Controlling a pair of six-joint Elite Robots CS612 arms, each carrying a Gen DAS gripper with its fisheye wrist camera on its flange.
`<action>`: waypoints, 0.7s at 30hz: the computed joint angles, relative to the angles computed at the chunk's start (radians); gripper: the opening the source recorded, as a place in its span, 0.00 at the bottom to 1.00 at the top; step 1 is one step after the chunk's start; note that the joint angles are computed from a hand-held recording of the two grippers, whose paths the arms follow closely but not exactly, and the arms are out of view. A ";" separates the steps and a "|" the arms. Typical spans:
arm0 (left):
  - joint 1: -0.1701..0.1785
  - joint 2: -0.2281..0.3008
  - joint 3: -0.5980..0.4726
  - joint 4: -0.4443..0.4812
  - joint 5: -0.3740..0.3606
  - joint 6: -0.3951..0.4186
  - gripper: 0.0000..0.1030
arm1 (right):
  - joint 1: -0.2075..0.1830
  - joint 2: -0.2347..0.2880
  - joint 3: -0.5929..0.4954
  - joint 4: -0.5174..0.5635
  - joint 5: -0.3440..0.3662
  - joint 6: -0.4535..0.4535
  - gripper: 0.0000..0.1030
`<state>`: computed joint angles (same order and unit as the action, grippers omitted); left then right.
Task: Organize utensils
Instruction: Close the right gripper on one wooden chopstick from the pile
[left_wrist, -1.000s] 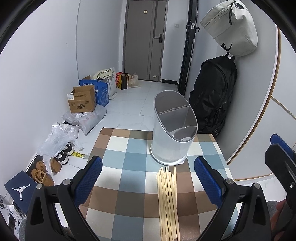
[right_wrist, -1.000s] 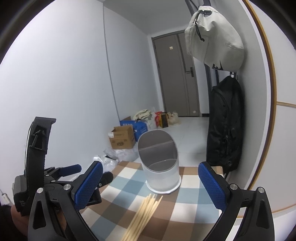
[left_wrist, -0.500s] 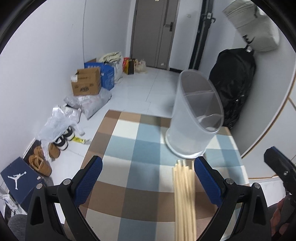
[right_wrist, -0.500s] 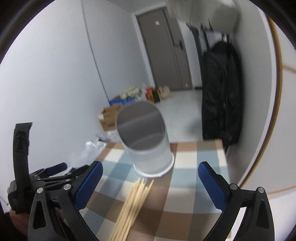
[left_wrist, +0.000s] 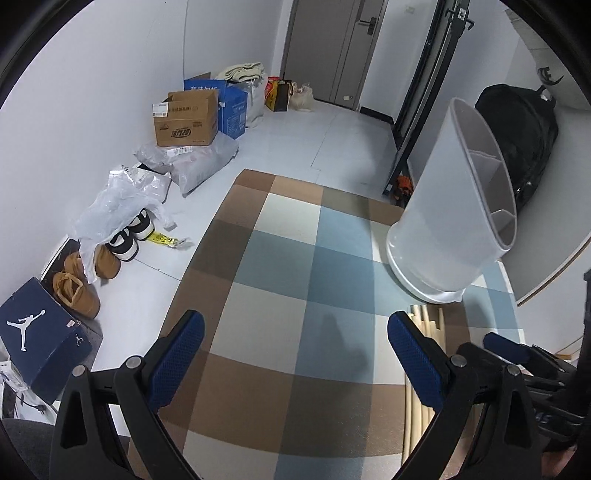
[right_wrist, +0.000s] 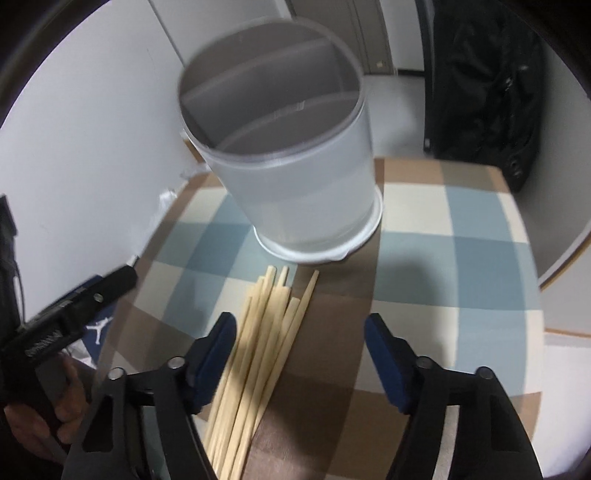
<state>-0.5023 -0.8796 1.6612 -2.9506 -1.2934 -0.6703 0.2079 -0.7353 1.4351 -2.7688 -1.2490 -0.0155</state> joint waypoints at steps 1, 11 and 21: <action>0.004 0.003 -0.002 -0.002 -0.006 0.002 0.94 | 0.005 0.006 -0.016 0.036 -0.018 -0.011 0.56; 0.014 0.005 -0.013 0.036 -0.043 -0.003 0.94 | 0.032 0.020 -0.063 0.145 -0.134 -0.080 0.24; 0.019 0.003 -0.007 0.001 -0.056 0.005 0.94 | -0.014 0.000 -0.041 0.167 -0.030 0.084 0.05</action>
<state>-0.4833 -0.8767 1.6545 -2.9492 -1.3492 -0.6654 0.1937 -0.7350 1.3938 -2.6015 -1.2793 0.0687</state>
